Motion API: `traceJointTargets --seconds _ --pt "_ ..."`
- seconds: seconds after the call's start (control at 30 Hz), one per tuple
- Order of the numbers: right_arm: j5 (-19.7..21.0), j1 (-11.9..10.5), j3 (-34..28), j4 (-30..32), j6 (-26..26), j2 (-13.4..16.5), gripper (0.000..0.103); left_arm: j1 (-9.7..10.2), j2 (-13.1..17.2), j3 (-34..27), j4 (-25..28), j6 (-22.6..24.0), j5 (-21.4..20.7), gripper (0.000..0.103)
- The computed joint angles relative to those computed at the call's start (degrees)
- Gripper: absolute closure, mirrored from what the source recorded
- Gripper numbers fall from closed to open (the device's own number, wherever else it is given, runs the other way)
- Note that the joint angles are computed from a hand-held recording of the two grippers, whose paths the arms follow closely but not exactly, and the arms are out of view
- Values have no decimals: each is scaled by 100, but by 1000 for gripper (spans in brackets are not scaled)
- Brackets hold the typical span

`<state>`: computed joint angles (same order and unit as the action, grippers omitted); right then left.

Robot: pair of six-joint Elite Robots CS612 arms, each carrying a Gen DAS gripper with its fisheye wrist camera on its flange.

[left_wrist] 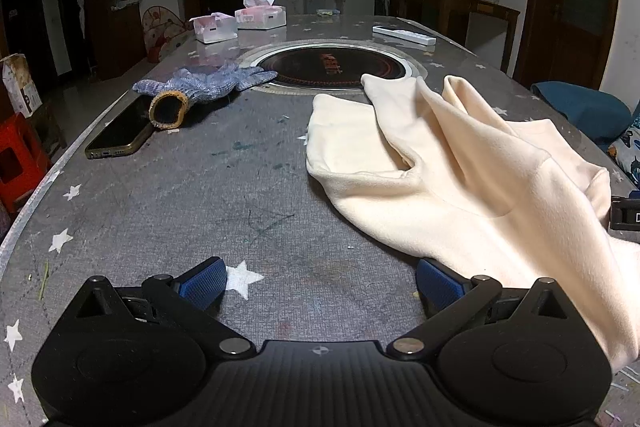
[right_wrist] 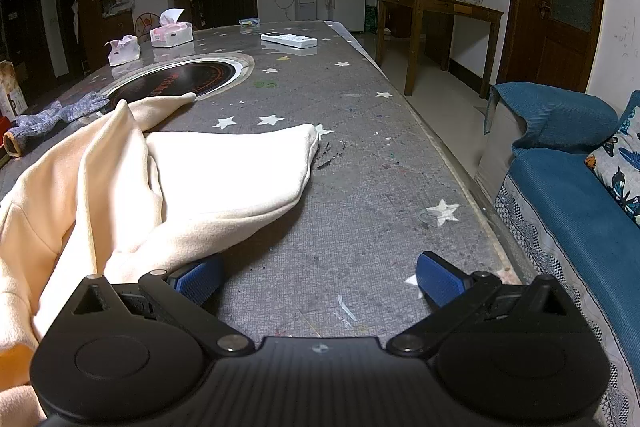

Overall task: Fold clothes
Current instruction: 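Move both grippers toward the crumpled cream sweatshirt on the table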

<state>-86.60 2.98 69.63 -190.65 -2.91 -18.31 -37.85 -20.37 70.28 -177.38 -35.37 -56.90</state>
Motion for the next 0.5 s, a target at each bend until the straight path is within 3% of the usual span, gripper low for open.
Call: traceJointTargets --seconds 0.2,0.33,0.5 --pt "29 12 4 -6 33 3 0 19 -7 14 67 13 -1 0" --pt "104 -16 7 44 64 -14 0 -15 -66 -8 380 -140 34 0" --pt "194 -17 108 90 77 -88 0 -28 -141 106 308 -76 -41 0"
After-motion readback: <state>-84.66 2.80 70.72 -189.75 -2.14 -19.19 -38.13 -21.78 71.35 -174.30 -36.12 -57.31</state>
